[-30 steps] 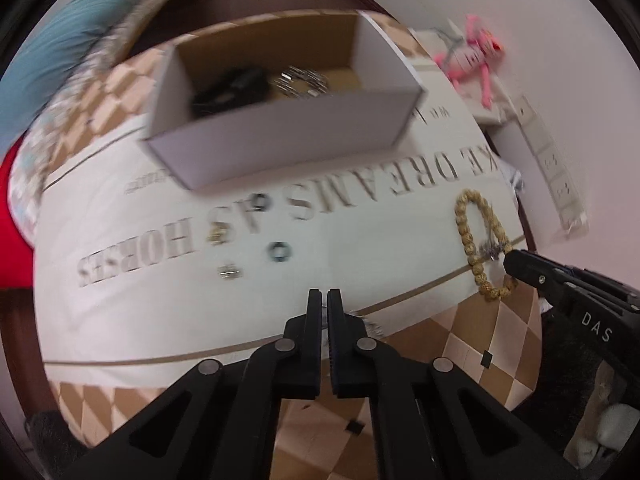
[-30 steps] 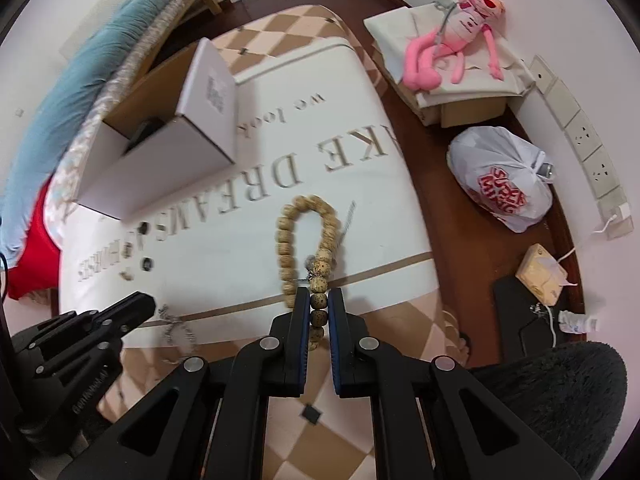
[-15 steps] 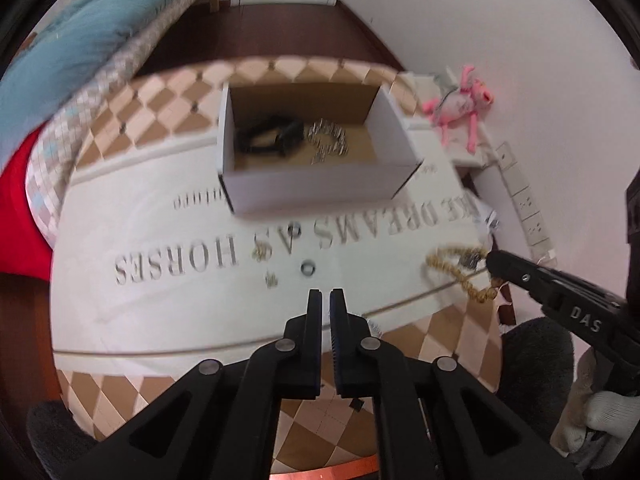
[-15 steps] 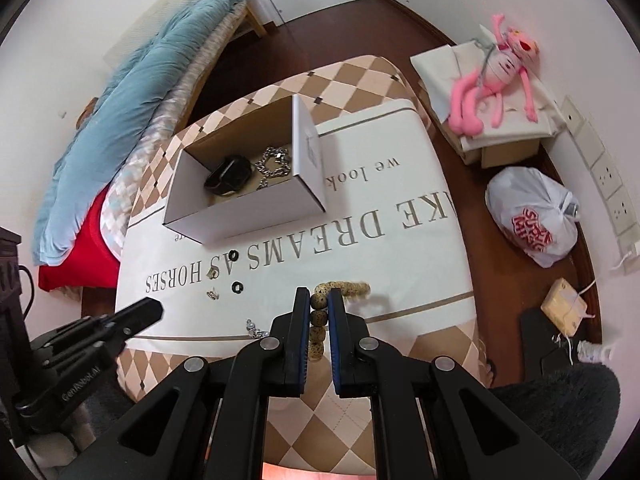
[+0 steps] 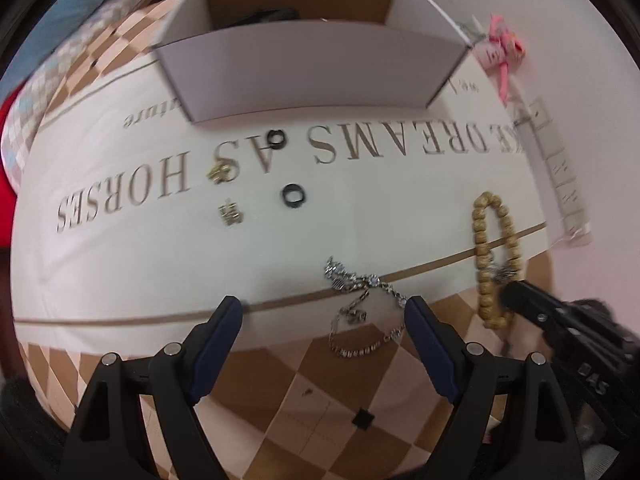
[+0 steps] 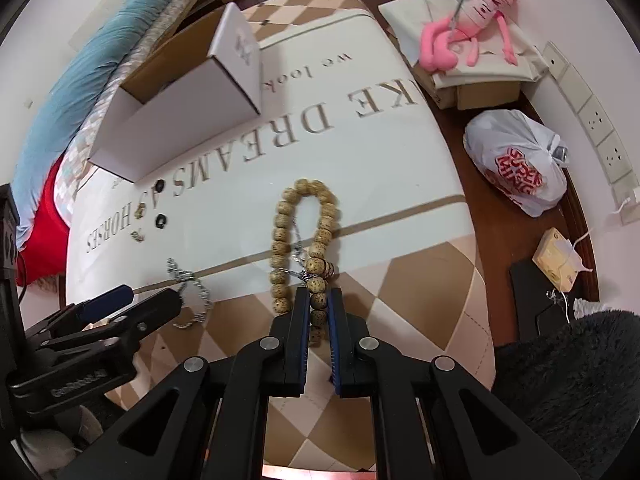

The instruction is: Organize jewelry

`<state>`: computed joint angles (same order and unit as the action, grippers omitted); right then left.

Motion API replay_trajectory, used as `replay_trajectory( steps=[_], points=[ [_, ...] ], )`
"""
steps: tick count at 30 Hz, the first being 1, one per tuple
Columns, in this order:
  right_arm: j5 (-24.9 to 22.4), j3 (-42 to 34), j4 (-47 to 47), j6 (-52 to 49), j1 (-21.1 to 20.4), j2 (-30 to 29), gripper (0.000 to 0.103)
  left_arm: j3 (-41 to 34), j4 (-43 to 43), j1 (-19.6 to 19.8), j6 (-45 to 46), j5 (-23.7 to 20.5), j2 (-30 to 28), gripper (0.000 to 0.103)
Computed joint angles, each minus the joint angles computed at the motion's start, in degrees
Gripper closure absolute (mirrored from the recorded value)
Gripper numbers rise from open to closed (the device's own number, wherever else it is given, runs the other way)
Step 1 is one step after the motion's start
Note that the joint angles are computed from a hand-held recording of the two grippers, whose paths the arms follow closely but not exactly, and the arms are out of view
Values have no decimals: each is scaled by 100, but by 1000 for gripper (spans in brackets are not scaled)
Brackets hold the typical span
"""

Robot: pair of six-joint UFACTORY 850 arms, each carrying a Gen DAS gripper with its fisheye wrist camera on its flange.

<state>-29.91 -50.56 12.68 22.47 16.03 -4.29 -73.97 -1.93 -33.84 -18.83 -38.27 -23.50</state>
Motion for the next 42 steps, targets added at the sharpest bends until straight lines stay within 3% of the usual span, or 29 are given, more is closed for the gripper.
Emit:
replay_trajectory(
  steps=[5,6,7,9,11,12,18,29,36,42],
  points=[
    [10,50,-48,68,-35,1,94,-112,753,-290,-192,105,-103,26],
    [9,59,-41,62,-40,7,94,-88,791,-315,-170,181,-76,37],
    [0,40,-59,88,-33,-4,94,-72,839,-337,-167,246,-43,60],
    [-9,27,-85,121,-24,-13,94,-133,805,-350,-72,198,-60,91],
    [-18,9,-95,145,-15,-28,94,-171,615,-288,89,183,-82,92],
    [-24,-2,-75,135,-12,-35,94,-137,586,-265,86,241,-42,102],
    [-8,-53,72,10,-6,56,94,147,-270,60,588,337,319,103],
    [19,-347,637,-479,-50,305,94,503,-776,467,781,505,1141,103],
    [-74,-815,1094,-1048,-109,320,94,124,-1208,640,1172,484,1294,103],
    [-130,-1526,1381,-1565,-168,116,94,-624,-1544,819,1566,444,1048,103]
  ],
)
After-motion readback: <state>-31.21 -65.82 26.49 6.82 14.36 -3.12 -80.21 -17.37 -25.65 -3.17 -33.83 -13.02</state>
